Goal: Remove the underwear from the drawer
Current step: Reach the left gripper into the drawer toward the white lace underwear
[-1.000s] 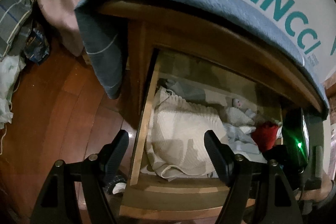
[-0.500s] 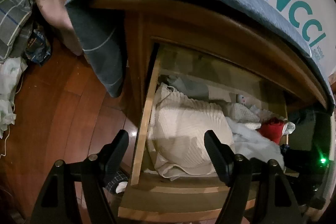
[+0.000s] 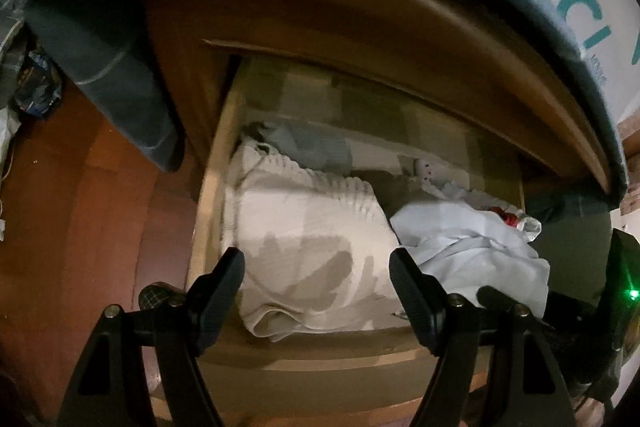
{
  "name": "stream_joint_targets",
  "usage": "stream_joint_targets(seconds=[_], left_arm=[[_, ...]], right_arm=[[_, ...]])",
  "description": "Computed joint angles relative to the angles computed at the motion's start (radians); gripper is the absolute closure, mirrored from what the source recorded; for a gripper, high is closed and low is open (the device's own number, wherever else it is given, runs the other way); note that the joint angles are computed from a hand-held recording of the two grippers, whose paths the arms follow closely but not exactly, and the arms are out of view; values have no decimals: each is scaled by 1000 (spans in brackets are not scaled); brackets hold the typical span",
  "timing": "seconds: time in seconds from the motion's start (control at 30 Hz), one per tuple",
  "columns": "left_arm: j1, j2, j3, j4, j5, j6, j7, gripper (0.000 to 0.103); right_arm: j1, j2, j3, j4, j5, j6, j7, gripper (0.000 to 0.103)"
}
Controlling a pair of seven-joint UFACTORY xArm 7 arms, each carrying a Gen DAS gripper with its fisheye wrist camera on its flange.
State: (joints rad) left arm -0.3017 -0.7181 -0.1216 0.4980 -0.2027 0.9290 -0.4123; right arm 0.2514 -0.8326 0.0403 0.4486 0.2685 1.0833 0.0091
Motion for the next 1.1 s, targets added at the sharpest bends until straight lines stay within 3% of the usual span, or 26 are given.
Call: stream_joint_targets(seconds=[0.2, 0.4, 0.67, 1.1], left_arm=[[-19, 101, -60, 58, 42, 21, -28, 26], [-47, 201, -93, 108, 63, -21, -96, 26], [-38, 315, -145, 164, 222, 13, -223, 26], [-42, 374, -85, 151, 202, 2, -219, 15]], right_arm=[[-8, -6, -21, -7, 10, 0, -8, 90], [-28, 2, -47, -12, 33, 7, -18, 90], [-29, 18, -43, -10, 50, 5, -39, 90], [-34, 40, -46, -6, 64, 10, -52, 89]])
